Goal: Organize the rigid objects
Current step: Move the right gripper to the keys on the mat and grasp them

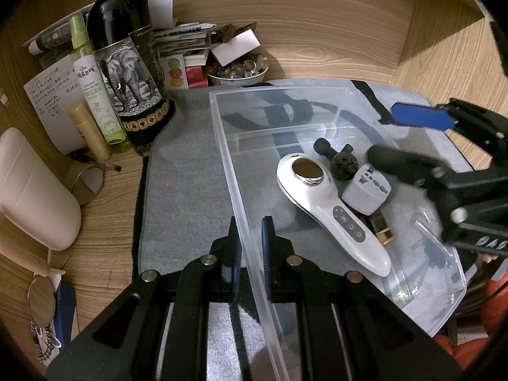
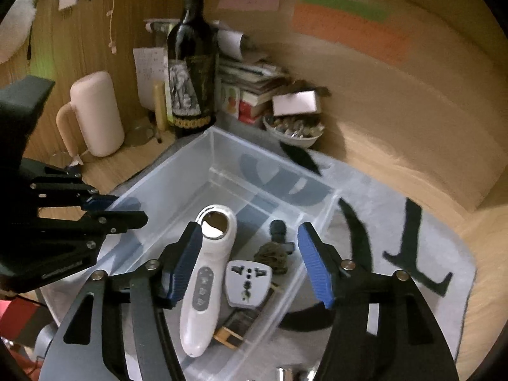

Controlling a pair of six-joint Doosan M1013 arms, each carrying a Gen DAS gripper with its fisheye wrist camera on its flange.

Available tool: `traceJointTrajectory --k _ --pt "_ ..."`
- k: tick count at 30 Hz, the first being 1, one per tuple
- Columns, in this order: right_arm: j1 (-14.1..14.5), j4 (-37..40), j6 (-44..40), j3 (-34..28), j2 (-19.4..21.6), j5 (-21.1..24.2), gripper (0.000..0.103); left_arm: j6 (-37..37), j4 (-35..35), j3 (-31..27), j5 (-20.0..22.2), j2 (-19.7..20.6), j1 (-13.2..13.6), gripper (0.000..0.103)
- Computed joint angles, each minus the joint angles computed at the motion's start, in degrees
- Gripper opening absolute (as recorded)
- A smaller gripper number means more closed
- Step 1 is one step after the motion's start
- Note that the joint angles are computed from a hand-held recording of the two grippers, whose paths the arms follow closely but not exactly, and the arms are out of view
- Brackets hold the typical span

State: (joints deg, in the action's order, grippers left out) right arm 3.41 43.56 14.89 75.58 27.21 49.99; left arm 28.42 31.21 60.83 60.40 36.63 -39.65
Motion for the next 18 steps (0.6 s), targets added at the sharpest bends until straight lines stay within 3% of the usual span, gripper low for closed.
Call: traceJointTrajectory --k 11,18 --pt "-3.36 5.12 -3.02 2.08 -2.4 -4.28 0.06 -0.1 0.02 0.08 -0.08 -0.04 -0.02 0.01" --pt "-5.13 0.92 1.79 3.04 -2.6 -6.82 0.06 -0.03 0.03 0.08 -0.09 -0.03 0.01 0.01"
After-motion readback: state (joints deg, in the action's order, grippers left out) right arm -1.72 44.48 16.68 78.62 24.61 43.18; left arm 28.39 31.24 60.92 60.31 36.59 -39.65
